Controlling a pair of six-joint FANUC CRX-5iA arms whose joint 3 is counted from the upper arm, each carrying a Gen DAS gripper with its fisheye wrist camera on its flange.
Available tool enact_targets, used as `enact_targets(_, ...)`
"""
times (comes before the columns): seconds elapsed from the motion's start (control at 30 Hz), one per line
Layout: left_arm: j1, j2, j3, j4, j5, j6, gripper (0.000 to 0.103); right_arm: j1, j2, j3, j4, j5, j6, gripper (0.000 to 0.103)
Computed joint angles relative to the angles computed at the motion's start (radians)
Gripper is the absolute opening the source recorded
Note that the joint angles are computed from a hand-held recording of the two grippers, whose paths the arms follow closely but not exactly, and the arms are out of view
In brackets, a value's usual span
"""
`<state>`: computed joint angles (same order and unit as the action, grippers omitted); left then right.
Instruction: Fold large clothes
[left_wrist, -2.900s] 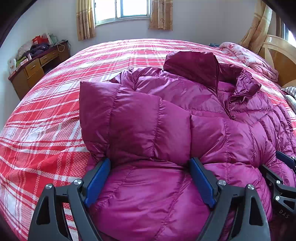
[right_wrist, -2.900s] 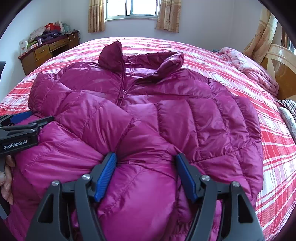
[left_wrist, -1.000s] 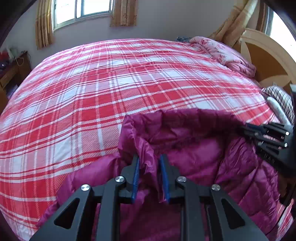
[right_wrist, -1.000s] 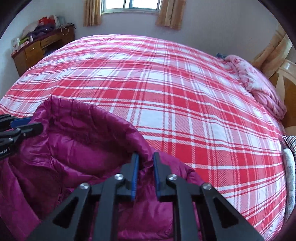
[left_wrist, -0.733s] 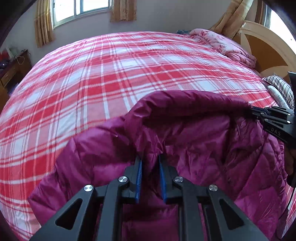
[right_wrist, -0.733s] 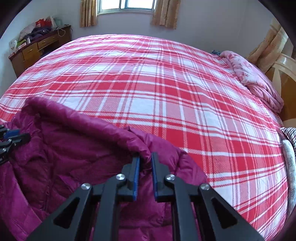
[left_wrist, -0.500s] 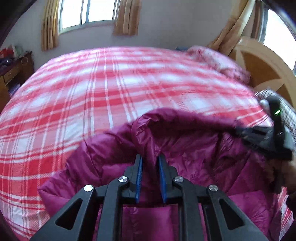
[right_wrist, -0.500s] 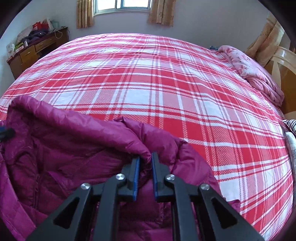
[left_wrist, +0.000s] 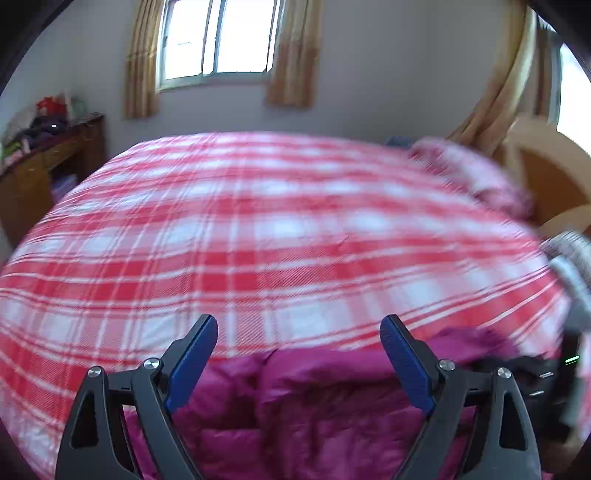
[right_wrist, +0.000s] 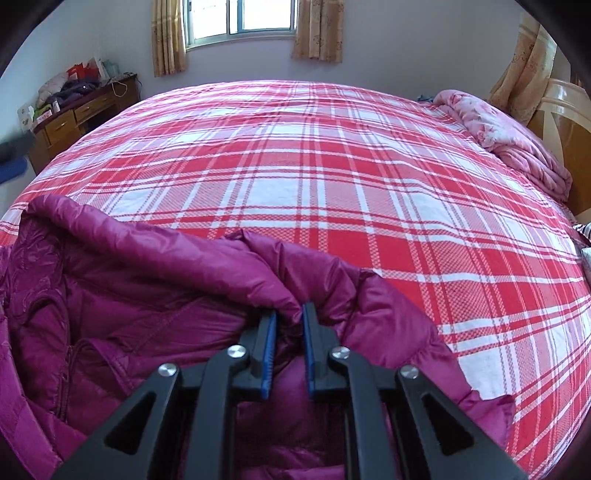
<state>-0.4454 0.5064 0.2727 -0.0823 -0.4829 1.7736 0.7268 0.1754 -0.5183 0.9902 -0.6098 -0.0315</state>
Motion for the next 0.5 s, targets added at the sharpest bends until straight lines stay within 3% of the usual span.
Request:
enact_targets(0.07,-0.020,0.032,0.061,-0.139,-0.111,0.106,0.090,-0.007,-0.006,-0.012,0.018,0.018,-0.020,0.014)
enact_targets(0.17,-0.010,0.046,0.039,-0.128,-0.160,0.085,0.090,-0.011,-0.008,-0.017,0.026,0.029,-0.026,0.015)
enact_targets(0.23,0.001,0.048,0.009,-0.091,-0.149,0.058,0.090,-0.009,-0.020,-0.031,0.057,0.031,-0.048,0.019)
enact_targets(0.4,-0.011,0.045,0.008,-0.123,-0.147,0.077,0.090,0.014,-0.108,-0.076,0.070,0.013,-0.144,0.049)
enact_targets(0.5,-0.013,0.047,0.009,-0.122,-0.141,0.077,0.090,0.033,-0.139,-0.076,0.143,-0.032,-0.223,0.049)
